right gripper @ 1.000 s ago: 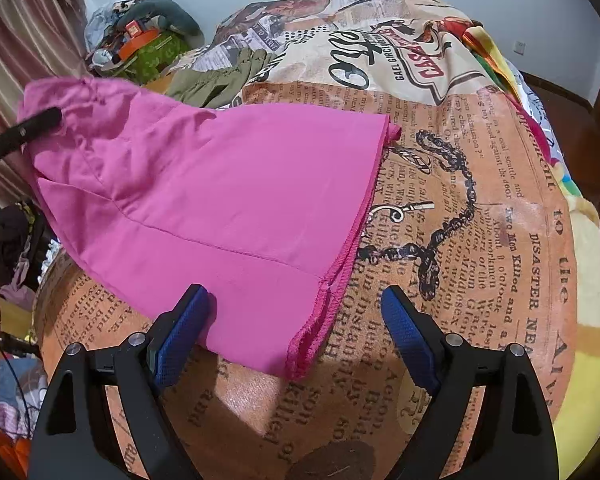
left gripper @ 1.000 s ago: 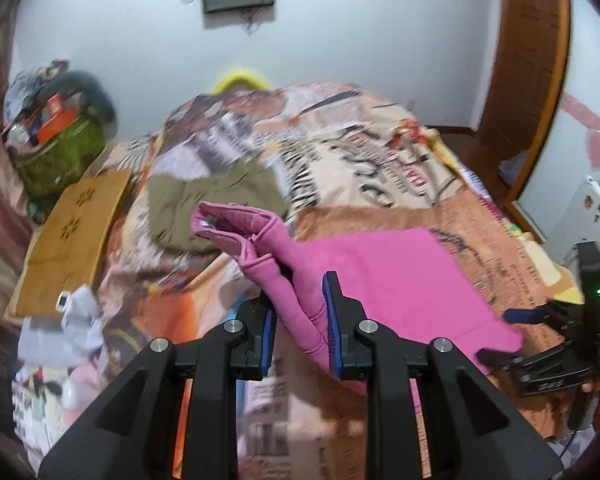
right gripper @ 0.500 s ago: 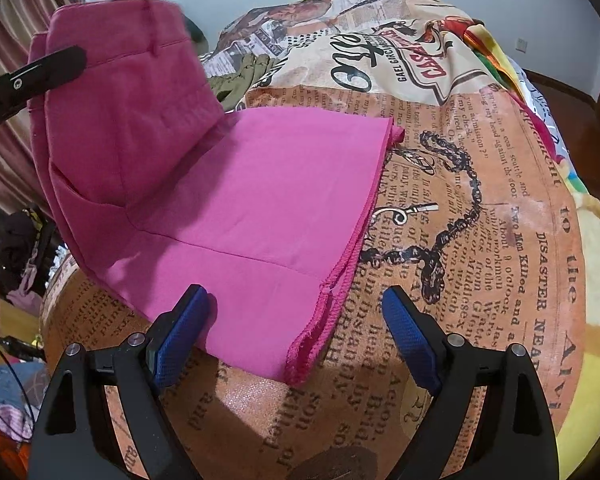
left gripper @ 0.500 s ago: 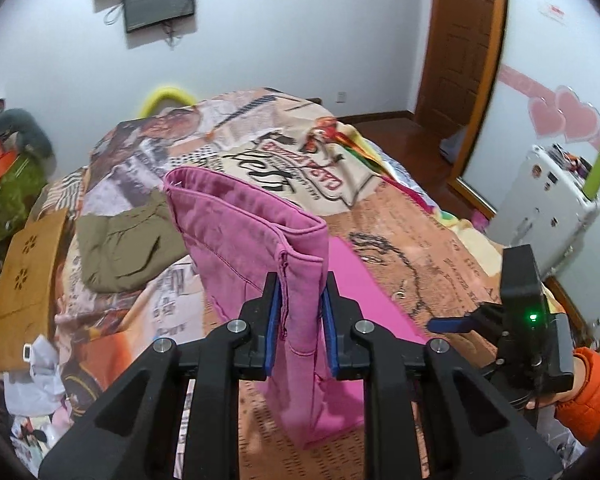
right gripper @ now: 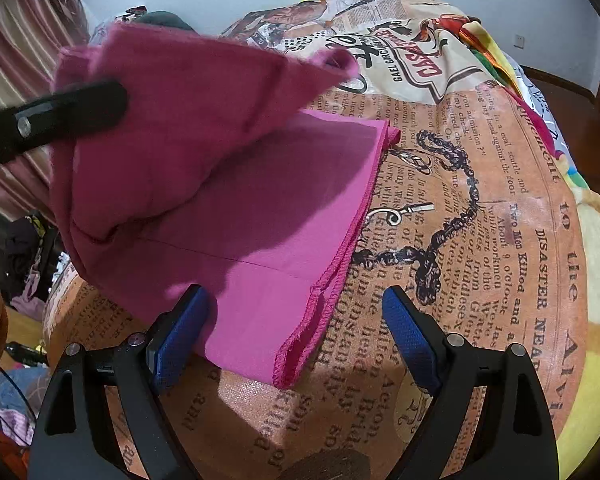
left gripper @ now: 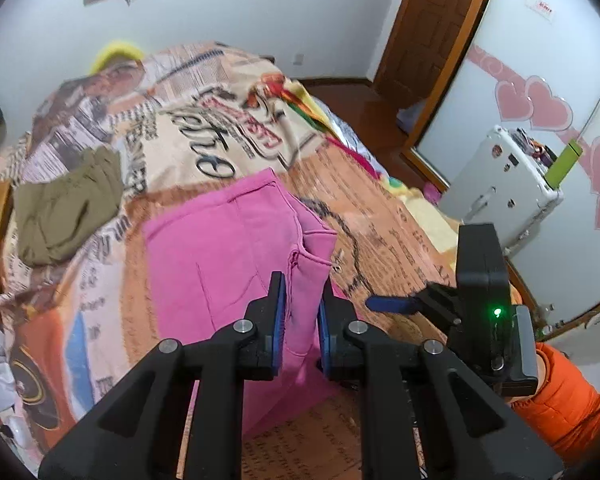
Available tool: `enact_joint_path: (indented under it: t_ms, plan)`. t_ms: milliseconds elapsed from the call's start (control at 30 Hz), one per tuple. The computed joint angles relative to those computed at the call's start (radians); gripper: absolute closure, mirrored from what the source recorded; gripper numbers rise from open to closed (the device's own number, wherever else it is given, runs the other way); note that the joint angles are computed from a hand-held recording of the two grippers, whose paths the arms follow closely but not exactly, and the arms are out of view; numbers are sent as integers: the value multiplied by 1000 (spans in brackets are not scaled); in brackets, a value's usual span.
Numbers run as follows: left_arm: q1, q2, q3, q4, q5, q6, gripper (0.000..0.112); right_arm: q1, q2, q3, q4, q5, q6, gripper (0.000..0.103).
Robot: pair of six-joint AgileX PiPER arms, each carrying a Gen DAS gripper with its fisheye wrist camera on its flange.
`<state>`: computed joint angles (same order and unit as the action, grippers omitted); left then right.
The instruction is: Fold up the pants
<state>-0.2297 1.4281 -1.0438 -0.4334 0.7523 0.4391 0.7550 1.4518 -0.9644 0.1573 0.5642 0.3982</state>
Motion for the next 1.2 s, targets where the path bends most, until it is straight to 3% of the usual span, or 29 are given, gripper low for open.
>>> enact_joint_path:
  t_ms: [167,233,300,333,533,733,967,1200]
  plan:
    - [-28,27,-10,0,47,4,91,0,1,0,-6,-1,12,15]
    - [-30,27,-12,-15,55,26,72,-2,0,0,-7,1,17,15]
    - [-39,-1,8,9,14,11,38,0,-1,-2,-23,7,35,16]
    - [-36,-14,17,13,-7,10,34,2,0,-4,-32,13,43,16]
    - [9,39,-41,149,-56,-104,32,6,-14,2,-40,17,63,16]
    - [77,201,-193,340,-88,-230,25,11,-30,12,-56,22,91,16]
    - [133,480,-488,406,35,-285,23,1,-45,29,-57,22,108,16]
    - [107,732,-755,449,183,-329,23,-31,-42,31,-49,27,97,16]
